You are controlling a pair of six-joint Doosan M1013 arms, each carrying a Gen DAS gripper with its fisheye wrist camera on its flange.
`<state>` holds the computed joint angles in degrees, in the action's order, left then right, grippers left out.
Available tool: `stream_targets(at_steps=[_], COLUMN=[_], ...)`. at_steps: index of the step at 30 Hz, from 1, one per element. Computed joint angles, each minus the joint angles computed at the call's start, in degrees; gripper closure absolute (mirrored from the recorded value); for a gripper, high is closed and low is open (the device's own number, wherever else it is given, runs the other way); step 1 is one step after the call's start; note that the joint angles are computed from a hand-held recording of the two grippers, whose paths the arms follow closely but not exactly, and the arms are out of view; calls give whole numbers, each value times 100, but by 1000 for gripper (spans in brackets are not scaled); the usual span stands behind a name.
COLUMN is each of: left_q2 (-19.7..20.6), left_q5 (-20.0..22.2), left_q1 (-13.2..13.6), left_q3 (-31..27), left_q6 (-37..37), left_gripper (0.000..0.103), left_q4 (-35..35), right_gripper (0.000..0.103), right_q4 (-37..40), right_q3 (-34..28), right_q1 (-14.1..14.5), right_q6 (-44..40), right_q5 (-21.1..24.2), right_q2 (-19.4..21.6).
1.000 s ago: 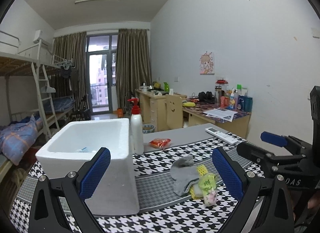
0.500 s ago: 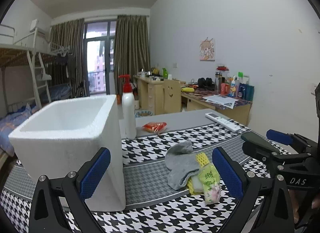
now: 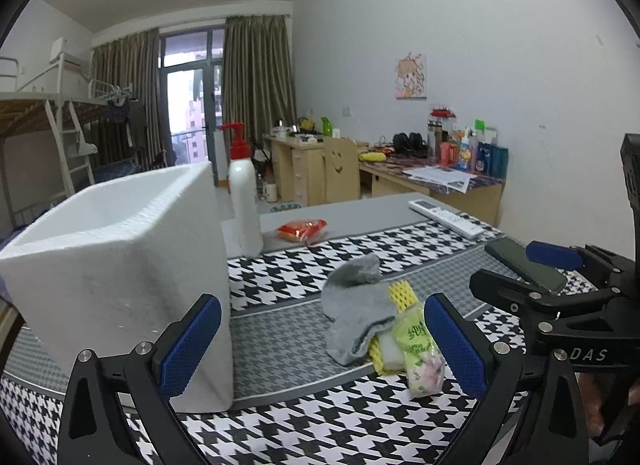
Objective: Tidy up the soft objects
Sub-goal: 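Grasp the green tissue pack with the left gripper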
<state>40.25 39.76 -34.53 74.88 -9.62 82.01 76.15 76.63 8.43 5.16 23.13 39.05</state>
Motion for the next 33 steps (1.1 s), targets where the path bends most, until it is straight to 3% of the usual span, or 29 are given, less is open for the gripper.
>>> stream_targets(at_steps=[12, 19, 24, 26, 33], left_q2=[176, 258, 338, 393, 483], left_q5=[-524, -1021, -1234, -1224, -1177], left_q1=[71, 168, 228, 234, 255], left_q3=[-287, -430, -609, -722, -902], left_q6=[1094, 2132, 3275, 3777, 4232], left_gripper=[1, 2, 12, 21, 35], left_q4=[-1033, -2129, -3252, -3667, -4120], right_gripper=[7, 7, 7, 7, 7], right_q4=[-1226, -1811, -1962, -1968, -2031], right_q3=[-469, -807, -920, -935, -977], right_q1=[-79, -107, -134, -137, -148], right_q6=[1227, 1875, 2042, 2051, 2142], right_q5=[347, 662, 835, 845, 941], right_q2=[262, 426, 481, 493, 530])
